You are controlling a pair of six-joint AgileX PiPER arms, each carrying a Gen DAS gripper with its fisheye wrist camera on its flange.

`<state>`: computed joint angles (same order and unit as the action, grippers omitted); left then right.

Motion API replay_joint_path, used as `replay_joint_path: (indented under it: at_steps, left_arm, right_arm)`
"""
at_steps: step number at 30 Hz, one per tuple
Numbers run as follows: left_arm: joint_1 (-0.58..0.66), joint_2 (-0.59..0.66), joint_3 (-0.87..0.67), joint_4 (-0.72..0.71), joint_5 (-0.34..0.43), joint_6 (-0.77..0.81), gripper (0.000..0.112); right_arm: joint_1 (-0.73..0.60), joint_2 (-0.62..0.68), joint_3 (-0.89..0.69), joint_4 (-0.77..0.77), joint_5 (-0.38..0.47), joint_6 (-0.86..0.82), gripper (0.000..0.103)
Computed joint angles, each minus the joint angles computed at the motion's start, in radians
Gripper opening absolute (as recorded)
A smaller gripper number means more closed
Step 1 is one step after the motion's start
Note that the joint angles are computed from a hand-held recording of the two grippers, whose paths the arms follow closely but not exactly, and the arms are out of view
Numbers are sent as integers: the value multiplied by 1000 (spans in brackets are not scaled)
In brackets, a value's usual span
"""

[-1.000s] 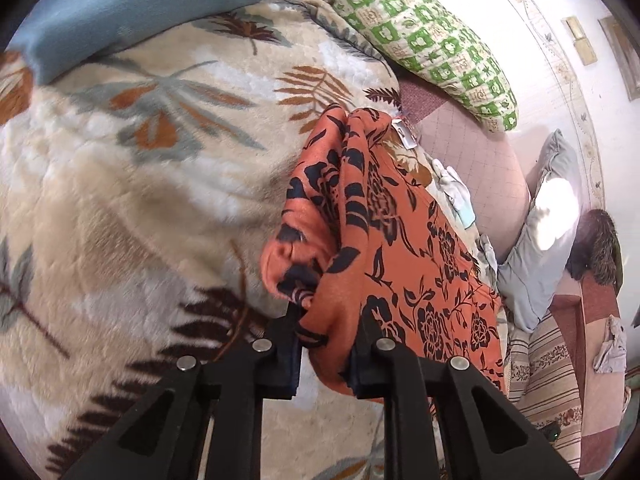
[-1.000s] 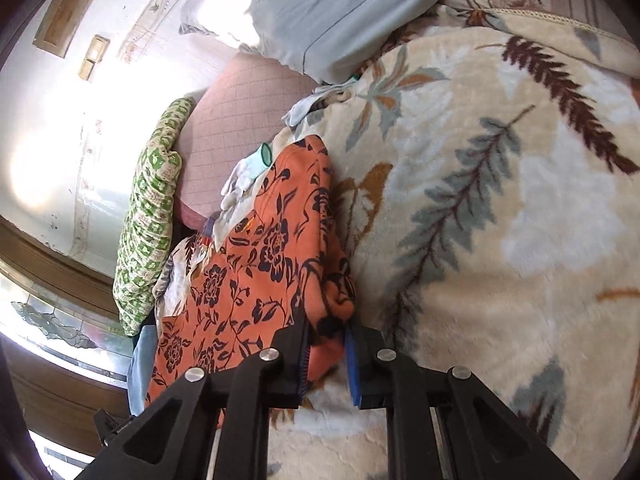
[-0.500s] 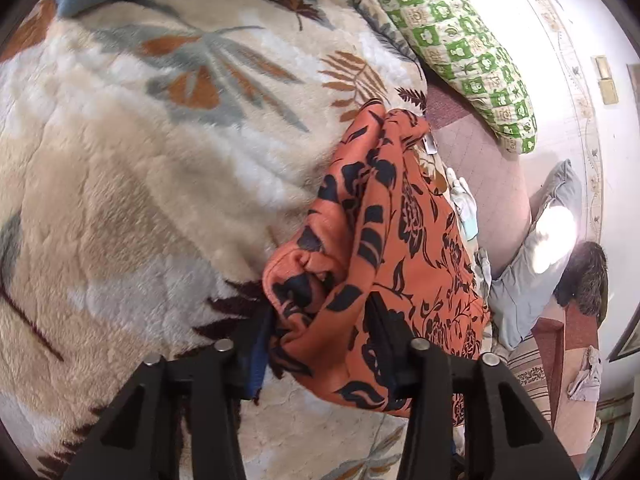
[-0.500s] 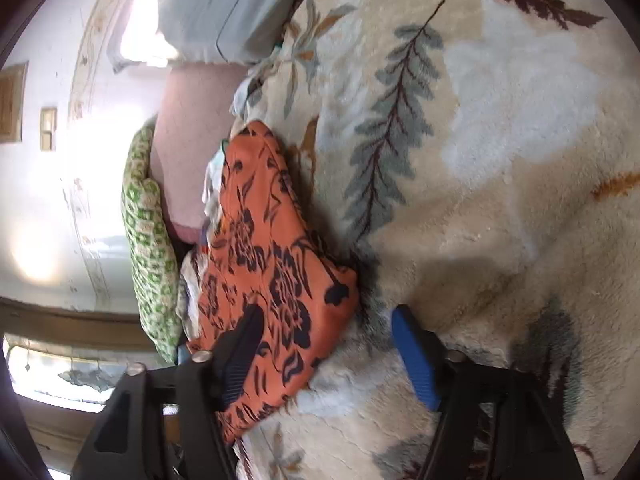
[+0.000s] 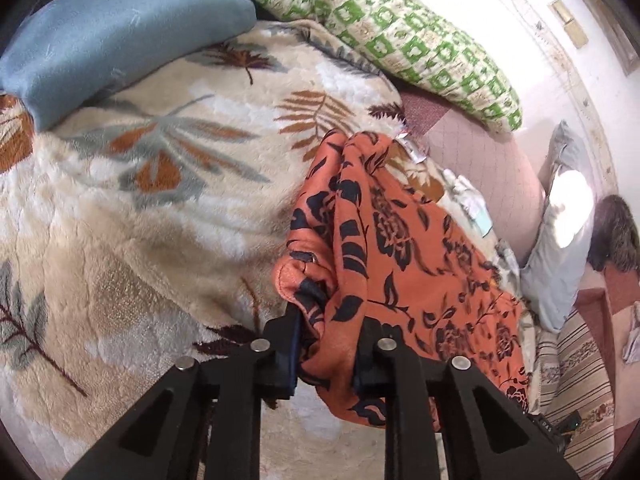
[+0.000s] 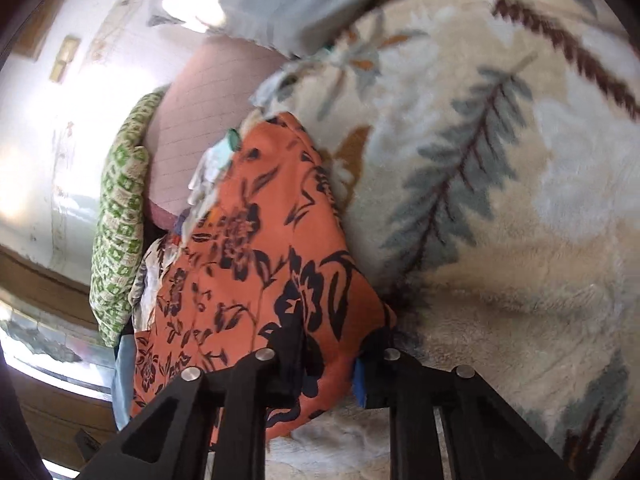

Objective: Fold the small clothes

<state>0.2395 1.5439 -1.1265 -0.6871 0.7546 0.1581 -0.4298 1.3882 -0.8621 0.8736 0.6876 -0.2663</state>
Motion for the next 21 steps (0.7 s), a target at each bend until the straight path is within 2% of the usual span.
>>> replay_joint_path:
  at_steps: [5,9,12,15,16,18,19,21]
  left_arm:
    - [30,-53,-4,-19,23,42,16]
    - [84,-57,-4,-16,117,55,16]
    - [120,-46,19,-5,171,55,17]
    - [132,-3,9,47,212,19,23]
    - [155,4,8,32,227,14,29]
    - [201,8,-2,11,249,-2,32]
    - [219,4,-9,13,251,-12,38]
    - [244,-24,-16,53,215,-56,44]
  right_arm:
    - [-6,-113,12,-29,19,-4,16]
    - [30,-180,8,-140,39,89,16]
    - [10,-224,33,-180,67,109,16]
    - [-18,-169,36,-212,133,111,16]
    - [-56,-129,41,-182,167,105,20]
    - [-148,-90,46,-107,240,100,27]
    - [-179,-93,35,-112,264,130,32]
    - [-211,-121,2,-147,284,171,33]
